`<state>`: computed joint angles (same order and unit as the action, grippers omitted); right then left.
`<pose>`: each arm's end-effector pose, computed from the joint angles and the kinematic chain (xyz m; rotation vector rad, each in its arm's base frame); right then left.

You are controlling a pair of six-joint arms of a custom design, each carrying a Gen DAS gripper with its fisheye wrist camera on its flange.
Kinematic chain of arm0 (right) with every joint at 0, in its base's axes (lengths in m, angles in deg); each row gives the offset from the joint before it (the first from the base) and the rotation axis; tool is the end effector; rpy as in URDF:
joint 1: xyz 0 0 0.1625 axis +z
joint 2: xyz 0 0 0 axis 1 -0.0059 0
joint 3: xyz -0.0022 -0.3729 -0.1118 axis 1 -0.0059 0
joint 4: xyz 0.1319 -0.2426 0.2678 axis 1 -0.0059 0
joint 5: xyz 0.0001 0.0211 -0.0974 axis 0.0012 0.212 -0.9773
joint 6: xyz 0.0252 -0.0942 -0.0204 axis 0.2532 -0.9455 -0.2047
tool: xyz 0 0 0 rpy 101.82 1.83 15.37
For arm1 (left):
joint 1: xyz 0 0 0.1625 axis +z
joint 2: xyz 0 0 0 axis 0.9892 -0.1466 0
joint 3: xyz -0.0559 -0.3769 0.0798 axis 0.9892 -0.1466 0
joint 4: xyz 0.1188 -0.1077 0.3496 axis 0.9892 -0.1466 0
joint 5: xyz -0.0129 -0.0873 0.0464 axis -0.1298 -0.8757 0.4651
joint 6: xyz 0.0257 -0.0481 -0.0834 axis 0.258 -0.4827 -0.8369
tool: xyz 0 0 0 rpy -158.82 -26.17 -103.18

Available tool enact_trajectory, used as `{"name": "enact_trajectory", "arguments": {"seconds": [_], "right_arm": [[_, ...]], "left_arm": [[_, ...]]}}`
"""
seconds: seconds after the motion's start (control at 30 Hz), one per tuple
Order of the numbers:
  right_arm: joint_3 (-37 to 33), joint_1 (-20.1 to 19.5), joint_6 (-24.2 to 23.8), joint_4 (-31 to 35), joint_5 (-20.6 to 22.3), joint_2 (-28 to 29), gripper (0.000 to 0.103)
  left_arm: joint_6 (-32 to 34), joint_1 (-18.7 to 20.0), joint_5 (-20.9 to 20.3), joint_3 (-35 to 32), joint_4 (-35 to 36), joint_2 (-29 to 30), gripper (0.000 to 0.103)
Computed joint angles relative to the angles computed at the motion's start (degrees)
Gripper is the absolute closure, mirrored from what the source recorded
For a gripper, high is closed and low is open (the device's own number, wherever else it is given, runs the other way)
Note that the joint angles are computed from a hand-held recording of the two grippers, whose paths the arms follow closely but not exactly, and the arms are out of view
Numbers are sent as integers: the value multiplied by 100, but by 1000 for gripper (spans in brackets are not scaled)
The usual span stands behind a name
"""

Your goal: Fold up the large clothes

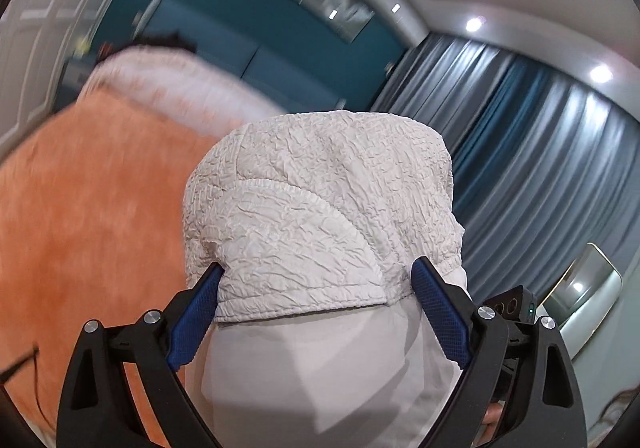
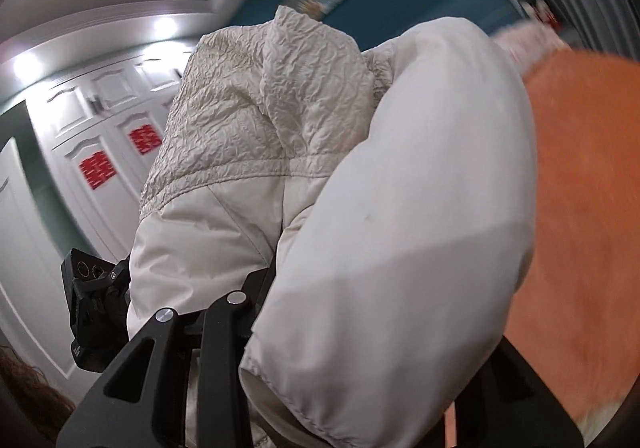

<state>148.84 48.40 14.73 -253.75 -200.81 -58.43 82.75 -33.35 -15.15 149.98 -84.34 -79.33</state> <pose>0.5526 -0.3956 0.2262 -0.3829 2.5901 -1.7304 -0.2234 -0.4602 0.5749 -0.8877 -2.6096 0.9993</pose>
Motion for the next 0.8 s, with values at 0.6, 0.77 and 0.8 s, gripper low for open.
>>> {"name": "enact_trajectory", "arguments": {"seconds": [0.6, 0.77, 0.8], "right_arm": [[-2475, -1654, 147, 1409, 1162, 1899, 71], [-2262, -2250, 746, 1700, 1129, 2177, 70], [-2183, -2381, 959, 1844, 1073, 2226, 69]], "left_arm": [[806, 1492, -550, -2199, -771, 2205, 12], [640, 2151, -548, -2731, -403, 3022, 12], [583, 2285, -538, -2820, -294, 3195, 13]]}}
